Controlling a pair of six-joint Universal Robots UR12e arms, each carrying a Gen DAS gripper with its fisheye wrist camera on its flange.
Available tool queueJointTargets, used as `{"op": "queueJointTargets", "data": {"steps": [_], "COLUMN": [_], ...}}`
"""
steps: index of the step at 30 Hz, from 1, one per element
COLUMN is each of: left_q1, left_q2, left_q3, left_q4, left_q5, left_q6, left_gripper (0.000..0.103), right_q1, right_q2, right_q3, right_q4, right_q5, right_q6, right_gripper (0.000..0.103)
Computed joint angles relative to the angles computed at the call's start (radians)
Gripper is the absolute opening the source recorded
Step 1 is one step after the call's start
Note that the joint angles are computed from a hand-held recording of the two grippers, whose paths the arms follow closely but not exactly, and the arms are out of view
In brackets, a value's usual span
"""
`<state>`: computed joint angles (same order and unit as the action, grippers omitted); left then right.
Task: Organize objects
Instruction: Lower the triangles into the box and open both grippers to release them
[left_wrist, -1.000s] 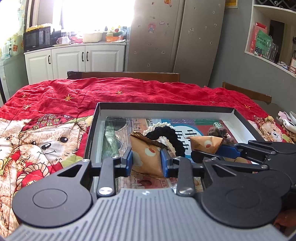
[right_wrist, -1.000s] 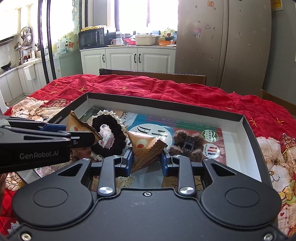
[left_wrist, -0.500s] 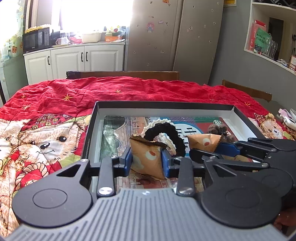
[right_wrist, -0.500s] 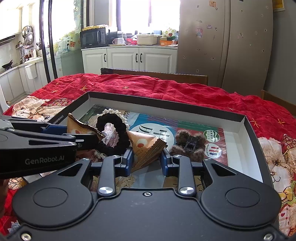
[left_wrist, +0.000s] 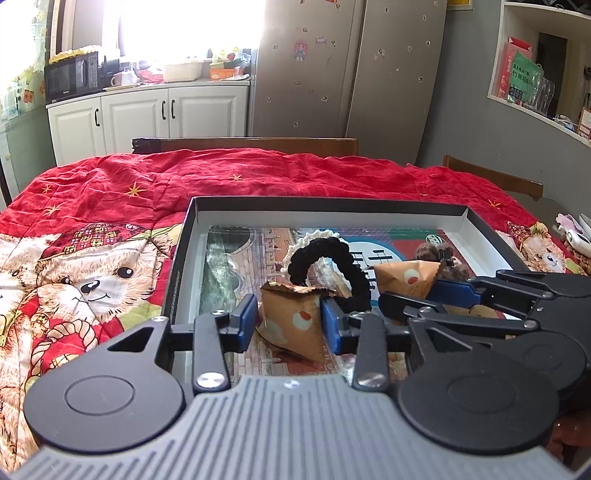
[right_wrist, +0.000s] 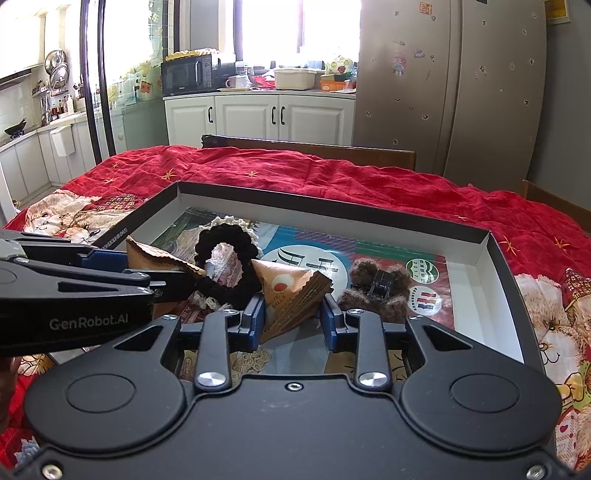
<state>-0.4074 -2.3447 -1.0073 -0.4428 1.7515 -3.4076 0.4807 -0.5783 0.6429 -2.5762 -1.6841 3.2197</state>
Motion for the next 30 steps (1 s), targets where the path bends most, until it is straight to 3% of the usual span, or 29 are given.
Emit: {"op": "queueJointTargets", "data": {"steps": [30], "left_q1": [-0.006], "left_q2": [0.023], "left_q3": [-0.029], "left_q4": [0.059], "left_q5": [0.040], "left_q6": [-0.029], "left_gripper": [0.074], "right_q1": [-0.006], "right_q2": [-0.048], "right_q3": [0.083], "right_q4": [-0.106], "right_q5": [-0.011], "right_q6": [0.064], "right_gripper": [0.053]}}
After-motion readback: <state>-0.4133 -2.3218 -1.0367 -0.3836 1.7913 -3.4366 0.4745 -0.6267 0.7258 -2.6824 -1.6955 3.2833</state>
